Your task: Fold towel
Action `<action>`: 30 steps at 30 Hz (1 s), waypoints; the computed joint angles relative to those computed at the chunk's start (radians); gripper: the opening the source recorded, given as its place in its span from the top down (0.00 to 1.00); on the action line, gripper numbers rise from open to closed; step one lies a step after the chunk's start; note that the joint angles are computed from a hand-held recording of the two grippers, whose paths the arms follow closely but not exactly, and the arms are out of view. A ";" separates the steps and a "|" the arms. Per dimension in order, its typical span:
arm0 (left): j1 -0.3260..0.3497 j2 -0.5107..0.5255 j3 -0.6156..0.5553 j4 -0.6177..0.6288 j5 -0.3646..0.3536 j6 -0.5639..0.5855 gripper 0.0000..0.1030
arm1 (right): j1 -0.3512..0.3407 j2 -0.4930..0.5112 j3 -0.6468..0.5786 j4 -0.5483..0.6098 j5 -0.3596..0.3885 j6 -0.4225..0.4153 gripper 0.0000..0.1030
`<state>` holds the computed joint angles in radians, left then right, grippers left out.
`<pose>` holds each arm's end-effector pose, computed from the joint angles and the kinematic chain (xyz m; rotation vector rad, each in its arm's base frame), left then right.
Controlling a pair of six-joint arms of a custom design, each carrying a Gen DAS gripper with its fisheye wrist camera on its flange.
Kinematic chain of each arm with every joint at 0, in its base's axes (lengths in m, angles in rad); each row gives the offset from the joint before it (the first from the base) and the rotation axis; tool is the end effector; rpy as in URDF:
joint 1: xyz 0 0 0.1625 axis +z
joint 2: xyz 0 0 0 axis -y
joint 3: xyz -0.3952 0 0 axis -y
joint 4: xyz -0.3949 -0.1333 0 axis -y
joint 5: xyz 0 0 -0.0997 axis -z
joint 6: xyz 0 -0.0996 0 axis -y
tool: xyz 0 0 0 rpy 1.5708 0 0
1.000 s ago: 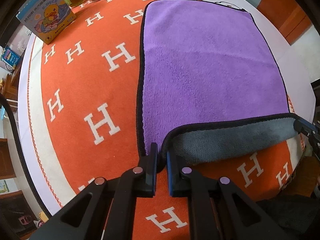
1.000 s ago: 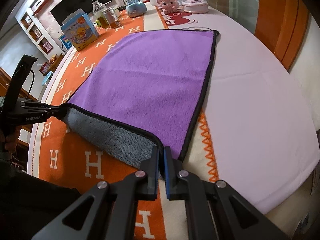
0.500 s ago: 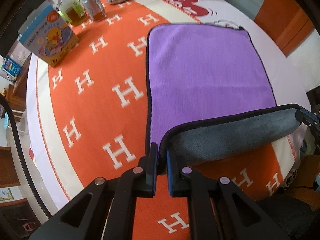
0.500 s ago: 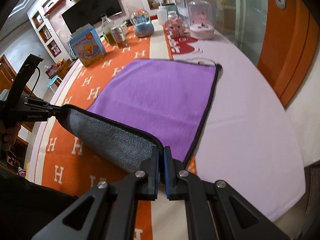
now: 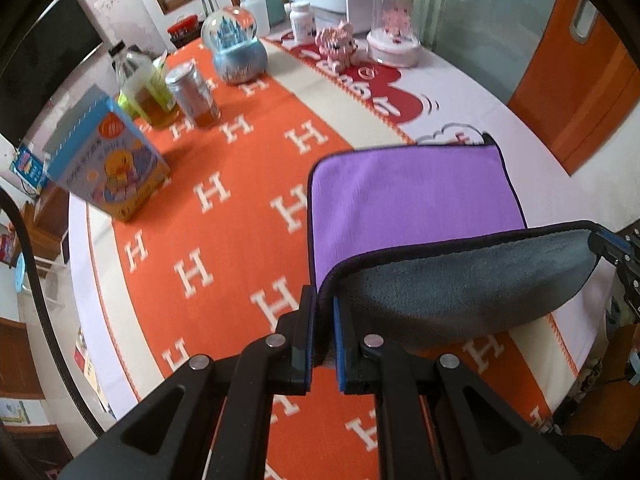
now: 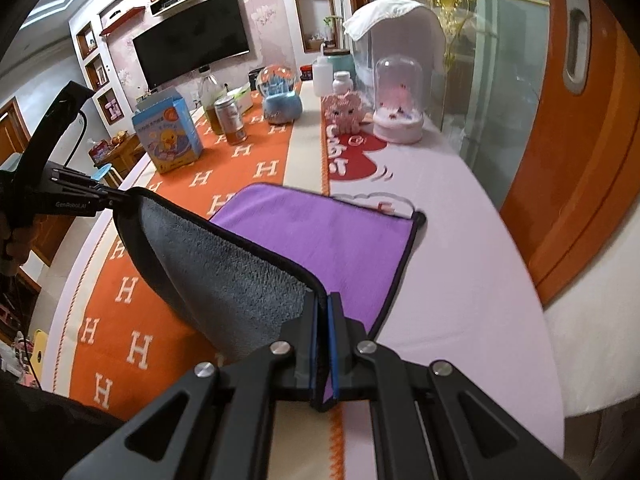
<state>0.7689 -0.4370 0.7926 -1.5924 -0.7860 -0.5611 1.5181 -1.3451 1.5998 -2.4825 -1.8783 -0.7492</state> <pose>-0.4328 -0.7022 0.0930 0.4386 2.2800 -0.3006 0.0710 -0.6121 0.4339 0.7396 -2.4298 0.6426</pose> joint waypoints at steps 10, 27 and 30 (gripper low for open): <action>0.039 0.105 -0.124 -0.166 0.061 0.099 0.94 | -0.003 0.118 -0.118 -0.120 0.012 -0.041 0.96; 0.112 0.279 -0.266 -0.368 0.100 0.117 0.93 | -0.031 0.313 -0.190 -0.469 -0.032 -0.185 0.96; 0.116 0.324 -0.346 -0.304 0.110 0.088 0.83 | -0.033 0.336 -0.213 -0.467 -0.047 -0.193 0.93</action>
<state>0.8848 -0.1130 0.4465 -1.8960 -0.6757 -0.4729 1.4850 -1.0090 1.3870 -2.9493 -1.9257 -0.9420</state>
